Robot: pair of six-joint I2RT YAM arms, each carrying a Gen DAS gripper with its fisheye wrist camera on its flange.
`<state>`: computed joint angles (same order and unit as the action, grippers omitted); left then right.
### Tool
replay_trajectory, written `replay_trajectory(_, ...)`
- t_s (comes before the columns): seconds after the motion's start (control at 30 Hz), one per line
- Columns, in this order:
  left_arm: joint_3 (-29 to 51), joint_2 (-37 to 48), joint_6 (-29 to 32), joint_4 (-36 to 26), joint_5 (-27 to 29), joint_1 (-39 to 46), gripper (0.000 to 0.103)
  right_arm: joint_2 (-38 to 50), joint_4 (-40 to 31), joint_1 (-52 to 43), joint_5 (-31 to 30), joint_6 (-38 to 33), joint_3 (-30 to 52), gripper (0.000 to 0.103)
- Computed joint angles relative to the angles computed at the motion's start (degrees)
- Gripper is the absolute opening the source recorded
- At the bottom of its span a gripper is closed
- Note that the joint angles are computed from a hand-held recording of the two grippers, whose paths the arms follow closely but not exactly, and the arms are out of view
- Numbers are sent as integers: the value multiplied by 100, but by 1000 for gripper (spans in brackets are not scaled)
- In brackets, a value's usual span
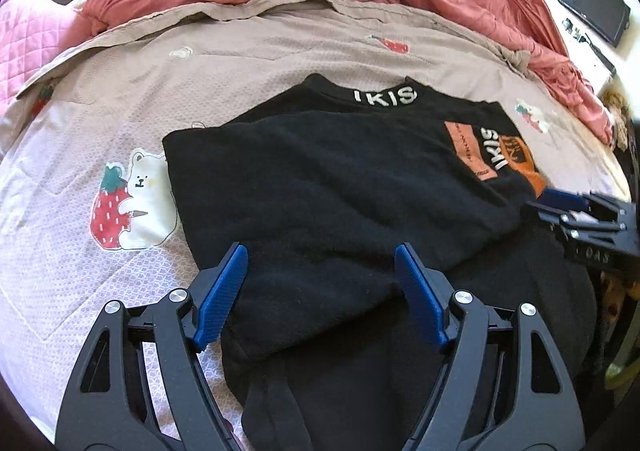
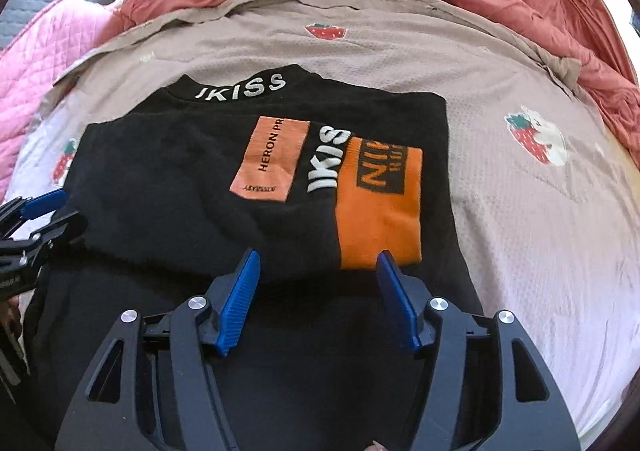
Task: Fold small clothes
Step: 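Move both grippers to the hem of the black sweatshirt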
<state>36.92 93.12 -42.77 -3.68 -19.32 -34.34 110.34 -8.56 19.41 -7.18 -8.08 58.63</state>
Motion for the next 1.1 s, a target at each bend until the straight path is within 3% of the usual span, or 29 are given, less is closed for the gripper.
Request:
replay_trajectory(0.2, -84, -360, -120, -211, 28, -8, 79, -636, 35, -169, -278, 40, -577, 85)
replay_trajectory(0.33, -135, -581, -142, -311, -1, -36, 92, -974, -75, -240, -277, -93, -775, 86)
replay_trajectory(0.43, -154, -733, -190, -415, -107, -96, 93, -1138, -148, -270, -281, -120, -835, 87)
replay_trajectory(0.5, -145, -774, -210, -499, -184, -119, 93, -1257, -148, -270, -249, -128, -897, 97)
replay_trajectory(0.83, -352, -1330, -673, -985, -614, -376, 93, -1652, -265, -265, -320, -66, -1021, 97)
replay_trajectory(1.1, -401, -1805, -1468, -1607, -973, -745, 93, -2209, -494, -534, -544, -166, -1156, 97)
